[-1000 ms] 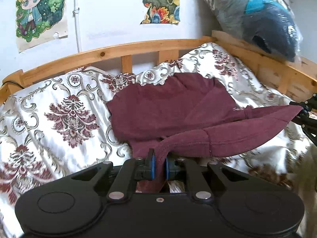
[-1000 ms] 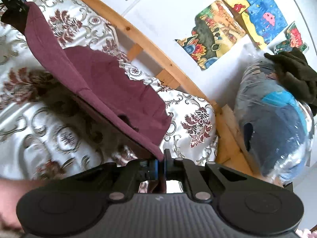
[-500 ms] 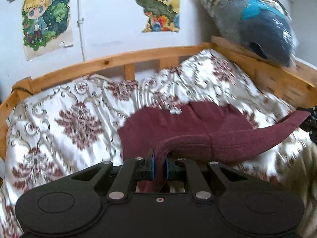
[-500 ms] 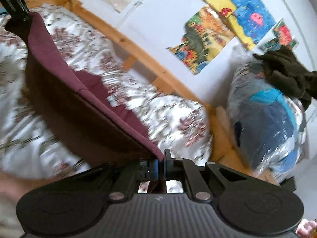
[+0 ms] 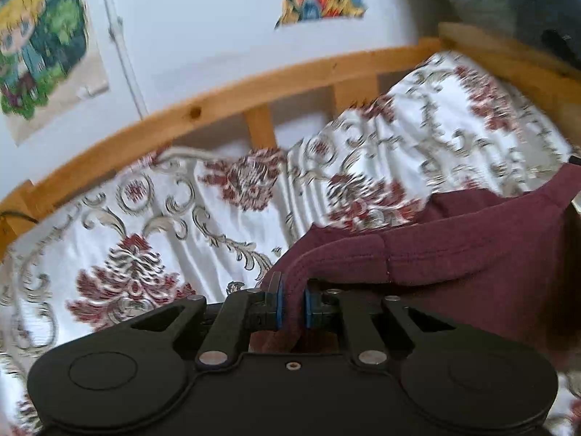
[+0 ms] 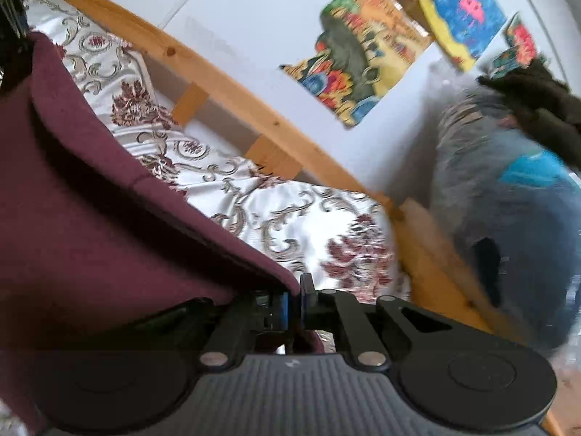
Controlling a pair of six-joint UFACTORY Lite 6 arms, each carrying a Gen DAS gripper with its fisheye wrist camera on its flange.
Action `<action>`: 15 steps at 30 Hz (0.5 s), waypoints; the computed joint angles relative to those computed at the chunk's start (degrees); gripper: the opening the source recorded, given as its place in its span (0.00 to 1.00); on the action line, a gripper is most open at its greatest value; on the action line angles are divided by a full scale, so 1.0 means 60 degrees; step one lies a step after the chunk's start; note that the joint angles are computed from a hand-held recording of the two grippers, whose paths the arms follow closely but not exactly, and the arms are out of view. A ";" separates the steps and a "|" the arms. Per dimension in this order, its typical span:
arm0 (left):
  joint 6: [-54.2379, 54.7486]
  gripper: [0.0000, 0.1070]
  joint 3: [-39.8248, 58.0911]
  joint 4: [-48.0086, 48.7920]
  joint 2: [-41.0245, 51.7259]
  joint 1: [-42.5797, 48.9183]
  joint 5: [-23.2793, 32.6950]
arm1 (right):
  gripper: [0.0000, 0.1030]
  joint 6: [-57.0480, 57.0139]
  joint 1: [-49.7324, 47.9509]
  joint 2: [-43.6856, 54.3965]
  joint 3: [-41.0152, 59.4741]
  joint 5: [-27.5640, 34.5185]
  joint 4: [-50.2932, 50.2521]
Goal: Fold small clothes
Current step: 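Lift the hem toward the collar with the left tool while the right tool grips the hem too, then lay the hem over the collar and open both tools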
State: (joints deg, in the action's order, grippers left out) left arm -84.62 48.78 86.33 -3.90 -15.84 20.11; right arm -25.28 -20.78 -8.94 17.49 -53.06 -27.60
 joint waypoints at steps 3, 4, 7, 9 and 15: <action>-0.1600 0.11 0.0842 0.1336 0.1604 0.0579 -0.0520 | 0.07 -0.0818 0.0781 0.1467 0.0785 -0.0426 0.1047; -0.2162 0.11 0.1059 0.1817 0.2013 0.0707 -0.0637 | 0.07 -0.0977 0.1009 0.1918 0.1080 -0.0491 0.1375; -0.3323 0.12 0.1706 0.2709 0.3043 0.0901 -0.0727 | 0.07 -0.1044 0.1440 0.2891 0.1822 -0.0402 0.1972; -0.3866 0.12 0.2114 0.3013 0.3531 0.1000 -0.0861 | 0.09 -0.1057 0.1568 0.3364 0.2122 -0.0426 0.2292; -0.3611 0.30 0.2789 0.2240 0.4212 0.1620 -0.1664 | 0.42 -0.0247 0.1301 0.4109 0.2837 -0.0075 0.2027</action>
